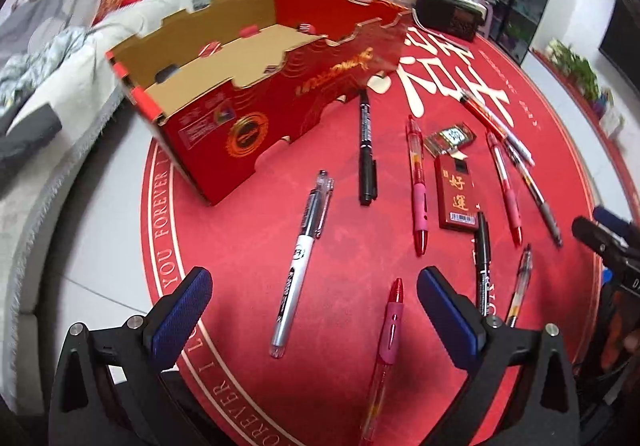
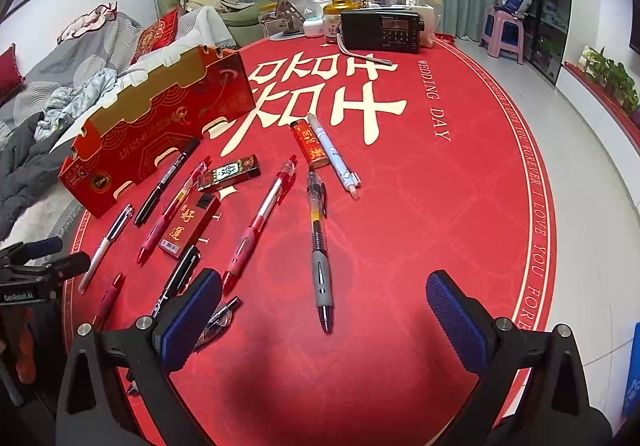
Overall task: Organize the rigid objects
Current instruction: 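Move both grippers toward the pens lying on the red rug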
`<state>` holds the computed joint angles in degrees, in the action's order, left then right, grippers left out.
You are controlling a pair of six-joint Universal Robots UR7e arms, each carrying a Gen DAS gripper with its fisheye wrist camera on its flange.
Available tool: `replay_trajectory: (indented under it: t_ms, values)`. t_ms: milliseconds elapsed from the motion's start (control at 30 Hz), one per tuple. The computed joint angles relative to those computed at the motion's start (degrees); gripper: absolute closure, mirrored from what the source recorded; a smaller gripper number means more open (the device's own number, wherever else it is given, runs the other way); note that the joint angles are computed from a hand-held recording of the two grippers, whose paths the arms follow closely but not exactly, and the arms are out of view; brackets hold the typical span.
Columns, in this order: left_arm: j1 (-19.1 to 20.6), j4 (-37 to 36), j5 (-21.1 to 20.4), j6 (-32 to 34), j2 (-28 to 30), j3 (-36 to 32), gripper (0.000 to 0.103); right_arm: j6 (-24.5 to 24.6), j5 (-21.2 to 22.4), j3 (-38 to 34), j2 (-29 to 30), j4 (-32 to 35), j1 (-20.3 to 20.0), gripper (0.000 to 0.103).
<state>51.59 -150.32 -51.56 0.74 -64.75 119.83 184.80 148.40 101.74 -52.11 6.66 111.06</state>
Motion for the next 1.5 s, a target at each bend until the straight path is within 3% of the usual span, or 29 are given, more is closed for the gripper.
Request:
replay_trajectory:
  t_ms: [200,367,700,900,1067,1167,1333,1500]
  values:
    - [-0.3,0.6,1.2,0.3,1.4,-0.5,0.0,2.4,-0.6,-1.3,1.4,3.5,-0.5,0.0]
    - [-0.4,1.8,1.8,0.1,1.8,-0.7,0.0,7.4,-0.8,-1.1,1.3,6.0,-1.5,0.0]
    - [0.5,5.1,0.8,-2.2,2.1,-2.0,0.0,12.9,-2.4,-0.2,0.7,8.8,-2.9,0.0]
    - [1.3,7.0,-0.3,-3.8,2.3,-3.0,0.0,12.4,-2.6,-0.7,1.0,9.4,-3.3,0.0]
    - [1.7,8.7,-0.1,-4.3,3.3,-4.0,0.0,8.1,0.9,-4.5,4.0,11.1,-2.4,0.0]
    - [1.9,9.4,0.4,-4.5,3.8,-4.4,0.0,6.5,0.7,-6.3,4.8,11.8,-2.6,0.0]
    - [2.2,9.9,0.6,-5.0,4.6,-5.2,0.0,9.6,-0.7,-9.7,7.1,17.5,-4.2,0.025]
    - [2.5,8.6,0.5,-3.8,4.4,-4.8,0.0,8.6,1.1,-11.1,8.7,18.7,-4.0,0.026]
